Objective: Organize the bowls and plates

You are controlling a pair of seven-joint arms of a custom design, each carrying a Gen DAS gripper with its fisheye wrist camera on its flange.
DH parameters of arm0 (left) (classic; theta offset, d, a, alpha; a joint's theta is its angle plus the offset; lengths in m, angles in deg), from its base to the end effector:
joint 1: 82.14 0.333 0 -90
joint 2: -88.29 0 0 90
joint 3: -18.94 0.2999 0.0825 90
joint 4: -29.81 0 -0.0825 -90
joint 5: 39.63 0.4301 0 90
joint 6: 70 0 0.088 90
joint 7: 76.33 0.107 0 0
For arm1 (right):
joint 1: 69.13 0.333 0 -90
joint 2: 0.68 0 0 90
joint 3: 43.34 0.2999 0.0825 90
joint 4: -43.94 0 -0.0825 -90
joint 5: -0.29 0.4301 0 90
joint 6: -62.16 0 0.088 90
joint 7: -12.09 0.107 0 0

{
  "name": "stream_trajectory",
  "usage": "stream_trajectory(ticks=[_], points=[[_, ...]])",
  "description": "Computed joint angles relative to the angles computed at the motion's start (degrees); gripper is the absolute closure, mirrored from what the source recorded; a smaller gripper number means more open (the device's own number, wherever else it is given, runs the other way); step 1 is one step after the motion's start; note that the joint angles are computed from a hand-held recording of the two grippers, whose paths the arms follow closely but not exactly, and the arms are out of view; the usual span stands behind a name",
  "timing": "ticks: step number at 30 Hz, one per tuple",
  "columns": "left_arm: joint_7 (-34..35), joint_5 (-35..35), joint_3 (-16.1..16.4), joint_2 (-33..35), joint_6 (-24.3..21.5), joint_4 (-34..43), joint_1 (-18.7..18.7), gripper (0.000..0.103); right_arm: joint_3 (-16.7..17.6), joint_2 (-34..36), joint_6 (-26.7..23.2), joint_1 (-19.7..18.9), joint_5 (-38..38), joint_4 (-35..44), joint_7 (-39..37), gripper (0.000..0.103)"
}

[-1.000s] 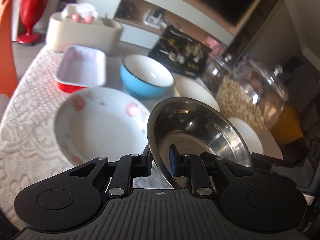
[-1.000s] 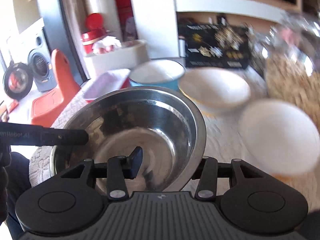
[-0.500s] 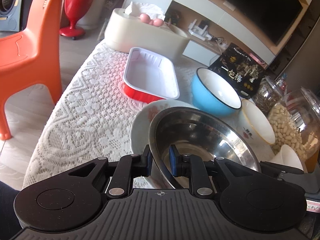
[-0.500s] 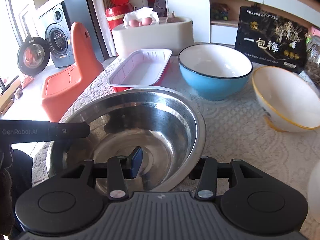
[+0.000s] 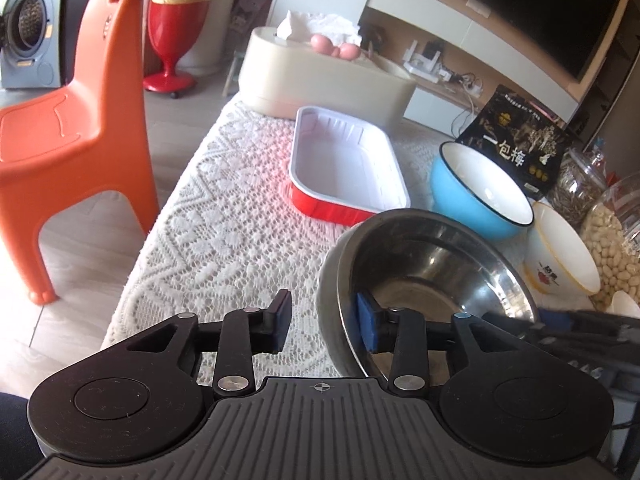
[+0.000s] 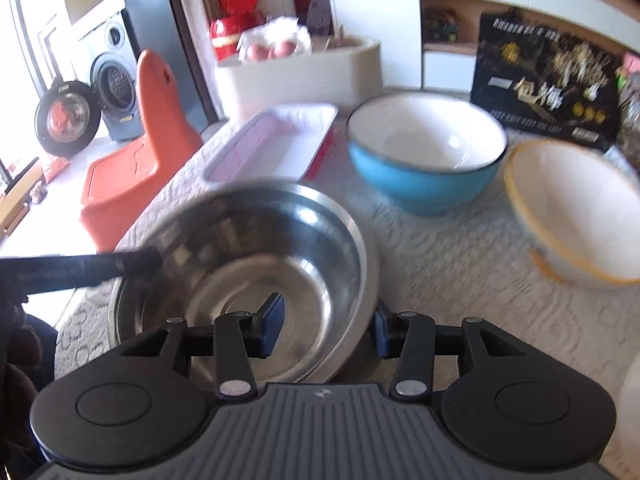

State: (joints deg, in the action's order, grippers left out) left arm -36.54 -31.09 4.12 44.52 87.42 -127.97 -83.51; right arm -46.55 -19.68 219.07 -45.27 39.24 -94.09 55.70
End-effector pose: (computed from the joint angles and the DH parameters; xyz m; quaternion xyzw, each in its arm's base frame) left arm 0.4022 -0.1199 0.4789 -0.7907 0.4807 -0.3126 0.2147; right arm 0.5026 0.1623 0.4681 -0.8227 0.4213 -0.1335 0.3575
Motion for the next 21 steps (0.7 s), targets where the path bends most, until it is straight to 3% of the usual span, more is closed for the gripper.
stream_trajectory(ticks=[3,5,9,13,16,21], points=[[1.3,-1.5,1.9,3.4,0.2,1.6,-1.1,0.066,-0.5,0.1,5.1,0.6,2.3,0.0,-1.3,0.05],[2.9,-3.4,3.7,5.4,1.0,2.4,-2.6,0.069,0.6,2.0,6.6,-1.0,-0.2,1.2,3.0,0.05],[4.0,-5.7,4.2,7.1,0.0,3.7,-3.1,0.071,-0.4,6.5,-3.0,-2.9,-0.2,5.9,9.0,0.05],[4.7,-7.7,5.0,7.5,-1.5,4.7,-3.7,0.071,-0.4,8.9,-13.5,-4.8,5.8,9.0,7.0,0.059],[4.4,-8.0,4.3,8.4,-3.2,6.1,-3.4,0.068,1.5,7.9,-12.3,-6.3,4.5,7.9,7.2,0.059],[6.9,-8.8,4.6,12.8,-2.0,9.3,-5.1,0.067,1.3,6.3,-10.5,-7.6,4.2,5.9,7.4,0.059]])
